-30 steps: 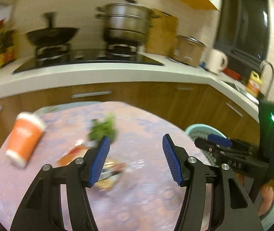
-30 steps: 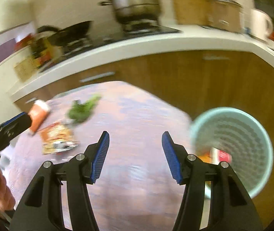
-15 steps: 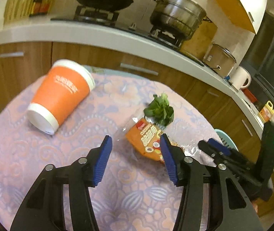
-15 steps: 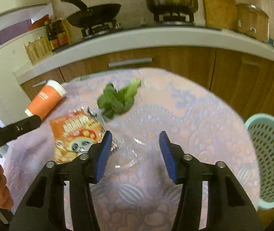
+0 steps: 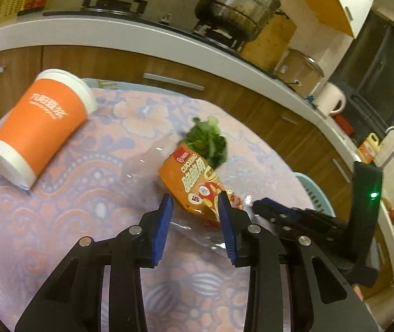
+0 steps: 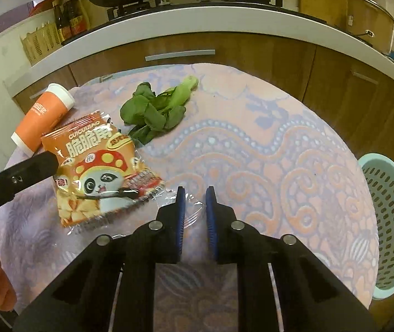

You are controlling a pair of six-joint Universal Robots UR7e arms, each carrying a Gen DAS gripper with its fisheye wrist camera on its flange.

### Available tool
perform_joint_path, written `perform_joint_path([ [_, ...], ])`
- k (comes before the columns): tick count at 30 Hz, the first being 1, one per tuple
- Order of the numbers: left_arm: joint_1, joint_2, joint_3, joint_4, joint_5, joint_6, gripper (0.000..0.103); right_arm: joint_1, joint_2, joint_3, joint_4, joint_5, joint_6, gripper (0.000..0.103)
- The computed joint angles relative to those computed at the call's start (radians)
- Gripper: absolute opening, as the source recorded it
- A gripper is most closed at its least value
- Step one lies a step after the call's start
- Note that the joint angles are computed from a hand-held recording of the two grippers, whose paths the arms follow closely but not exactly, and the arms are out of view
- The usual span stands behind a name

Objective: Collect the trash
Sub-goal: 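Grasp the second snack wrapper with the left tool, then grasp the clear plastic bag with the right tool while the left tool holds the wrapper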

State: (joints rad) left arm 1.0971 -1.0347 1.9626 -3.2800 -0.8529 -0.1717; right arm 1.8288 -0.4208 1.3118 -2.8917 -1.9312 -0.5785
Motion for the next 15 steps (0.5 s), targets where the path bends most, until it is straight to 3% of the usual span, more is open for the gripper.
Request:
perform_joint_path([
  [6, 0.001, 0.037, -0.049, 0.046, 0.002, -0.003, 0.032, 0.0, -0.002, 0.005, -0.006, -0.002, -0.006, 0.013],
  [7, 0.0, 0.045, -0.056, 0.056, 0.016, -0.009, 0.029, 0.0, -0.003, 0.006, -0.005, 0.001, -0.005, 0.013],
  [8, 0.0, 0.049, -0.06, 0.063, 0.028, -0.015, 0.014, -0.001, -0.005, 0.008, -0.004, 0.004, -0.003, 0.013],
  [10, 0.004, 0.046, -0.057, 0.069, 0.026, -0.022, 0.001, -0.005, -0.01, 0.011, 0.001, 0.018, 0.003, 0.013],
  [15, -0.004, 0.025, -0.014, -0.011, 0.026, -0.007, 0.0, -0.013, -0.023, 0.02, 0.017, 0.063, 0.008, 0.013],
])
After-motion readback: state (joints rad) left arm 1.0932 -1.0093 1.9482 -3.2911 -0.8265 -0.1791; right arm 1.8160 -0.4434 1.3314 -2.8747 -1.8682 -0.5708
